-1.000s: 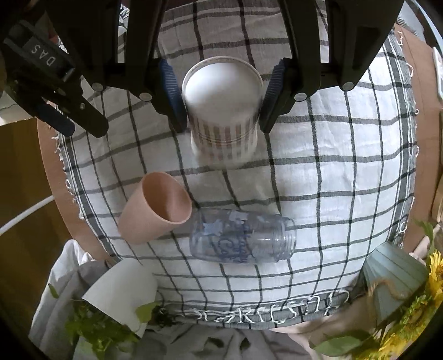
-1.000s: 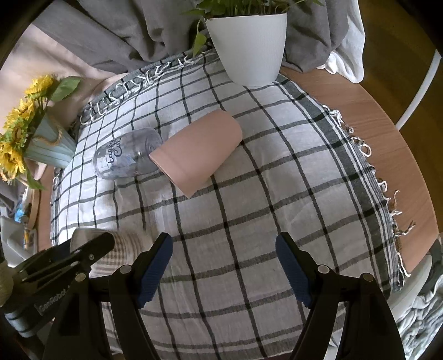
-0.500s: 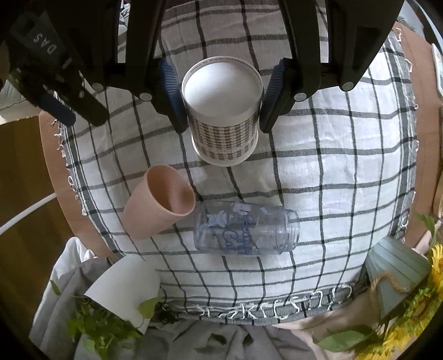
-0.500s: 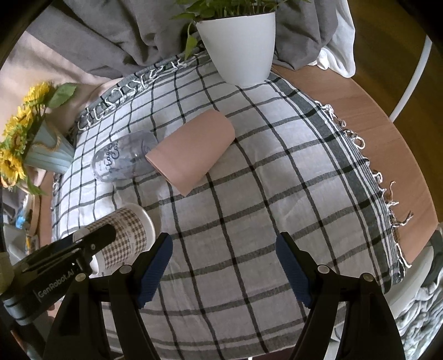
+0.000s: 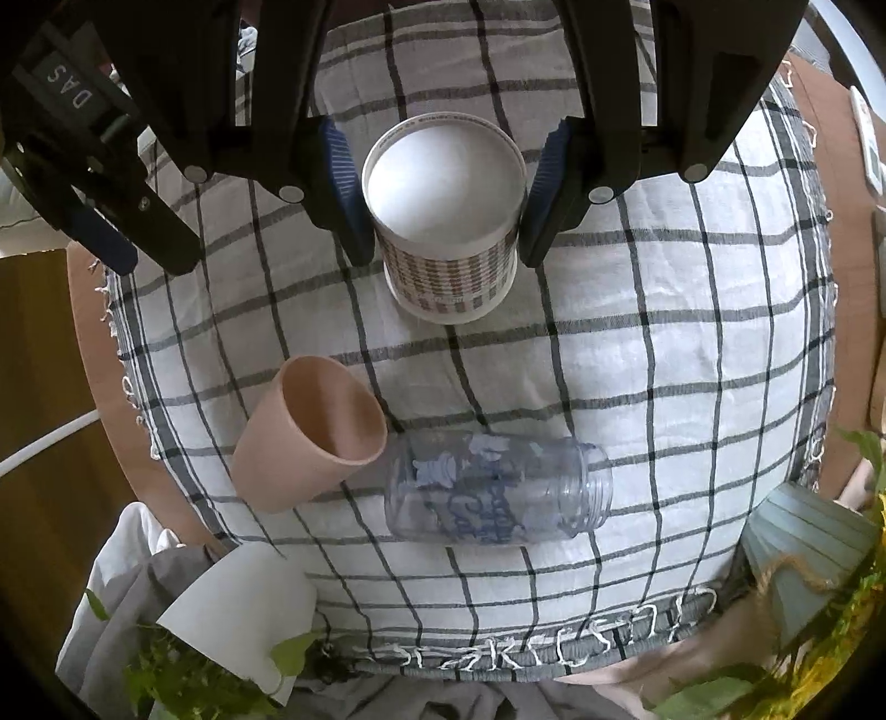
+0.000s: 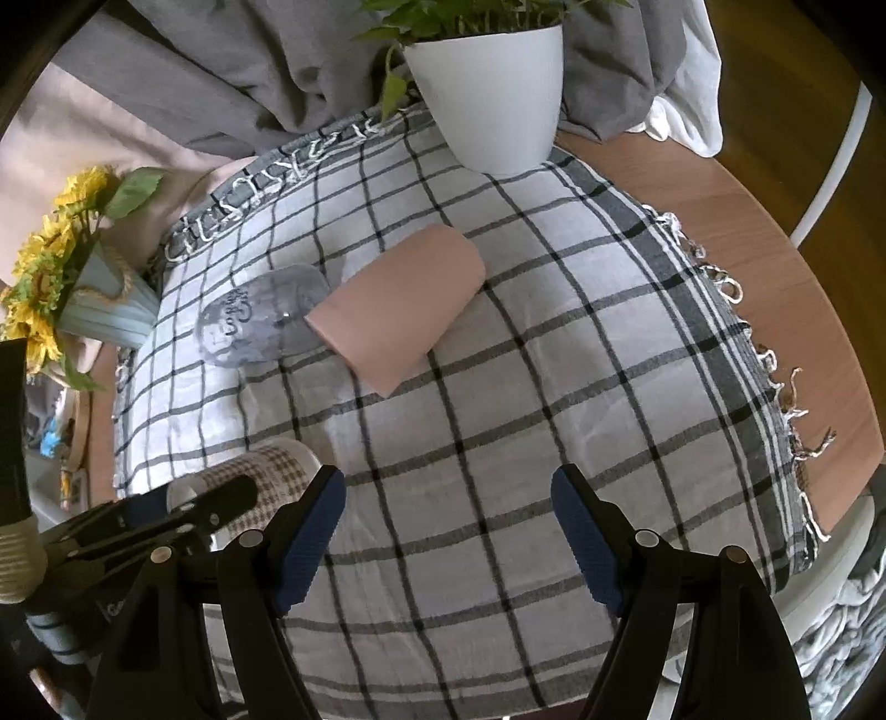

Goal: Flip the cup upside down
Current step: 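Rotate the held cup with the left tool so its rim faces down, then lower the cup rim-down onto the cloth and open the left tool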

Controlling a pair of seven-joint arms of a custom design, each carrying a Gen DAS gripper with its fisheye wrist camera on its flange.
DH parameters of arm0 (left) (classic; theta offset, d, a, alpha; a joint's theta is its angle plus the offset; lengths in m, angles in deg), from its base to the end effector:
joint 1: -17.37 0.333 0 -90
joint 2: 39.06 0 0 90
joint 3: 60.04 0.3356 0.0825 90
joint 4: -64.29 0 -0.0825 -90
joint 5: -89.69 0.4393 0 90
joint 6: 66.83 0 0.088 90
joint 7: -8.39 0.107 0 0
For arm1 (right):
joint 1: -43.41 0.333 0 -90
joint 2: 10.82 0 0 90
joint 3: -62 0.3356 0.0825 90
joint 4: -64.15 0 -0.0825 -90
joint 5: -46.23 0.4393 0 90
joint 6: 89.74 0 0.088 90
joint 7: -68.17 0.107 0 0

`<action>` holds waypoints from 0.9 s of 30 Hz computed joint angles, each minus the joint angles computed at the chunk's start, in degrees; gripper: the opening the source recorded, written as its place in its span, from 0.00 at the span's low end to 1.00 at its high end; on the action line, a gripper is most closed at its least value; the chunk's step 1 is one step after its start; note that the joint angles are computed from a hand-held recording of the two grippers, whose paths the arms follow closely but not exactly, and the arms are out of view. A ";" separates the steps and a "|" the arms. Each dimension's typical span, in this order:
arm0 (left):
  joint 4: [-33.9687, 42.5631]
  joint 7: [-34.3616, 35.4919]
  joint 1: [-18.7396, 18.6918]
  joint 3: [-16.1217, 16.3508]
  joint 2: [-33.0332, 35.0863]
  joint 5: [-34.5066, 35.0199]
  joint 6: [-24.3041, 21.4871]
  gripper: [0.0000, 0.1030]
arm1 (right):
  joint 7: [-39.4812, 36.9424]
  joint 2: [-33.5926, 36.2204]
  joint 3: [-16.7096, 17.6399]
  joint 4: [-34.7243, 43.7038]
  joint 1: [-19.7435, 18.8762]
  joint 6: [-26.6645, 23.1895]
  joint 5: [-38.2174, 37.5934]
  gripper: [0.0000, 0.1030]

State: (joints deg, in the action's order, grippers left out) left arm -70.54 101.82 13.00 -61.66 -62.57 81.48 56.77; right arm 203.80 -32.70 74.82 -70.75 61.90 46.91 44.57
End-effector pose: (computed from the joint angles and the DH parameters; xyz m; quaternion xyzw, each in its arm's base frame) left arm 0.4866 -0.0577 0.5052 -0.6671 0.7350 -0.1172 0.0321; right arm 0.4352 0.2723 0.5115 -0.6073 0.7671 -0.0763 0.1921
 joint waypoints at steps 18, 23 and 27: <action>0.37 -0.46 -0.45 -0.57 2.51 -0.90 3.07 0.56 | -0.14 0.25 -0.44 -0.52 -1.10 -1.32 -0.79 0.75; -1.04 0.02 -0.73 -0.28 1.52 -2.15 5.86 0.80 | 1.12 0.27 0.29 0.15 -1.69 -3.00 -3.33 0.75; -2.25 1.22 -1.22 -0.01 -0.45 -2.29 8.70 0.87 | 3.24 -0.84 0.71 0.00 -1.91 -4.28 -4.85 0.78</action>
State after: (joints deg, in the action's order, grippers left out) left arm -72.79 103.03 11.78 -61.66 -63.02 79.19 65.47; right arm 207.04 -33.54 75.53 -70.75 59.99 42.63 39.72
